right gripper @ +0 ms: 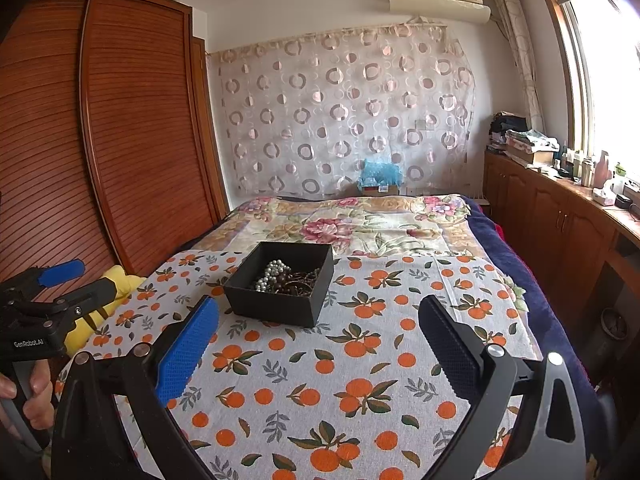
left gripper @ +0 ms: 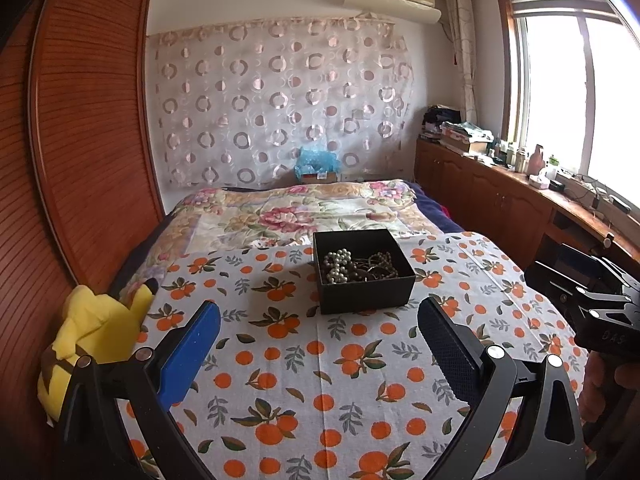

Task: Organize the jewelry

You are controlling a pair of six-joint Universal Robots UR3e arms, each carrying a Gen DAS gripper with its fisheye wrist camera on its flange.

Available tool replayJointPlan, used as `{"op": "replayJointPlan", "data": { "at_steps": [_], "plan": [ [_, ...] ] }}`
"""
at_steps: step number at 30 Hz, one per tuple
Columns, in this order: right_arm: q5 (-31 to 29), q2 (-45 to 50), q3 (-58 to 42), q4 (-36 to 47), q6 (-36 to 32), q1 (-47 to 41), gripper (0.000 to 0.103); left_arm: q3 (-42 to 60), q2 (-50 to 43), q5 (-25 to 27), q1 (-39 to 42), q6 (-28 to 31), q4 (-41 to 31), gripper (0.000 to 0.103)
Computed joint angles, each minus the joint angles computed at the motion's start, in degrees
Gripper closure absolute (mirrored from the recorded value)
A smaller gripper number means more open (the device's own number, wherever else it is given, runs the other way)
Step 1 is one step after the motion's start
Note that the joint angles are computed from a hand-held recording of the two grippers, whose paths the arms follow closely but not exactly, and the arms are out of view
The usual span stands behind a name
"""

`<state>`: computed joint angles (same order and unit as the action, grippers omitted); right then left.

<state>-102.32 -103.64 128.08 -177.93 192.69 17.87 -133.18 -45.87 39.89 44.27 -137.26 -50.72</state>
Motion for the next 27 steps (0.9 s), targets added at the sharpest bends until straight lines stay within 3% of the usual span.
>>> {"op": "replayJointPlan", "data": {
  "at_steps": [27],
  "plan": [
    [0.0,0.1,0.3,-0.4,-0.1,-0.1,0.003,0.5,1.0,0.5,-1.4,-2.1,0.3,0.008]
  ]
}}
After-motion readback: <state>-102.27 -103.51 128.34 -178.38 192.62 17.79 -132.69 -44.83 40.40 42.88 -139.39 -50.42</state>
